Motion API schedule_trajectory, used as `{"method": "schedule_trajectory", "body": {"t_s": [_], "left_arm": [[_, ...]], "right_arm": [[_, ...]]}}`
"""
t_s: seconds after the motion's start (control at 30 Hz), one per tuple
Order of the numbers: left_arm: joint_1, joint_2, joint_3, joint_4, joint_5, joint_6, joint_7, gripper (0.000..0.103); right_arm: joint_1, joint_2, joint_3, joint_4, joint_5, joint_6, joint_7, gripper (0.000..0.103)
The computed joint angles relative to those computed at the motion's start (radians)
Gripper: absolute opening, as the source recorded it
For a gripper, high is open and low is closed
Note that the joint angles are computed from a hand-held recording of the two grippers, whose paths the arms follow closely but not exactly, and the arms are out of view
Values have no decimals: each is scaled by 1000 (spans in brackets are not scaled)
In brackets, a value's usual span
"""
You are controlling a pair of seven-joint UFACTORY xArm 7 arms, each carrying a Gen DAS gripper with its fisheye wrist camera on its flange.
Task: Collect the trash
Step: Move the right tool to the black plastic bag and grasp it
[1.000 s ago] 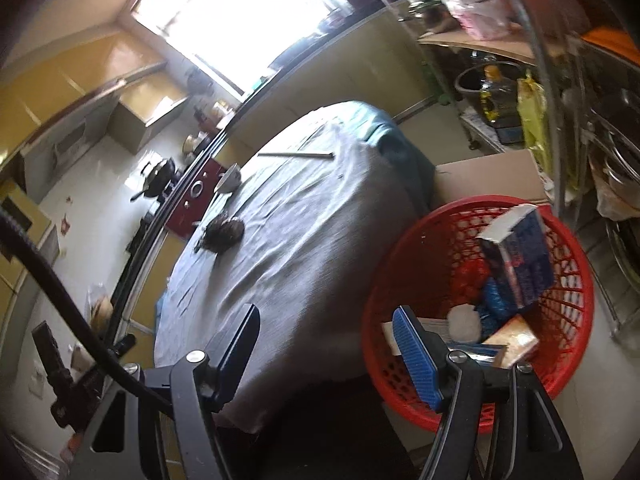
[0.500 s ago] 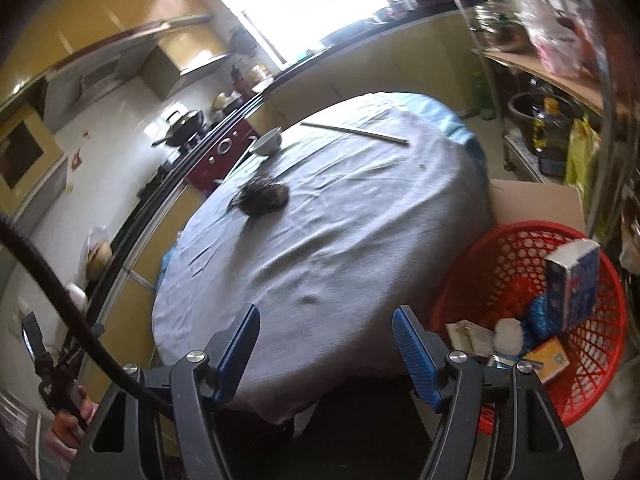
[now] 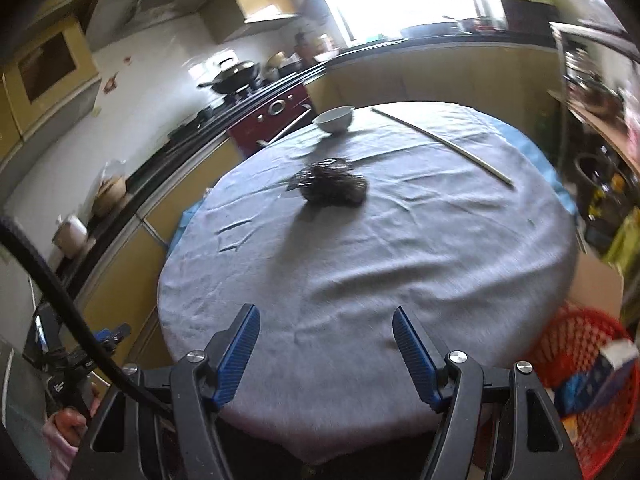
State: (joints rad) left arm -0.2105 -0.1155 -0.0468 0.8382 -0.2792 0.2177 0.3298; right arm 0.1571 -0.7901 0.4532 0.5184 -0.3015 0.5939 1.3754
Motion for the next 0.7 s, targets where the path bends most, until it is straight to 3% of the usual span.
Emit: {"method": "schedule_trajectory", "body": {"t_s": [0.2, 0.4, 0.57, 0.7], "left_arm": [[44, 112, -29, 94, 195, 17, -166, 79], [39, 218, -28, 232, 312, 71, -266, 79], [27, 329, -54, 425, 296, 171, -236, 79], [6, 447, -89, 650, 249, 259, -180, 79]], "right_arm": [[-46, 171, -70, 52, -29, -109, -89, 72], [-110, 362, -148, 148, -74, -191, -204, 72], [-110, 590, -241, 319, -100, -235, -376, 72], [-70, 749, -323, 458, -48, -265, -564, 72]]}}
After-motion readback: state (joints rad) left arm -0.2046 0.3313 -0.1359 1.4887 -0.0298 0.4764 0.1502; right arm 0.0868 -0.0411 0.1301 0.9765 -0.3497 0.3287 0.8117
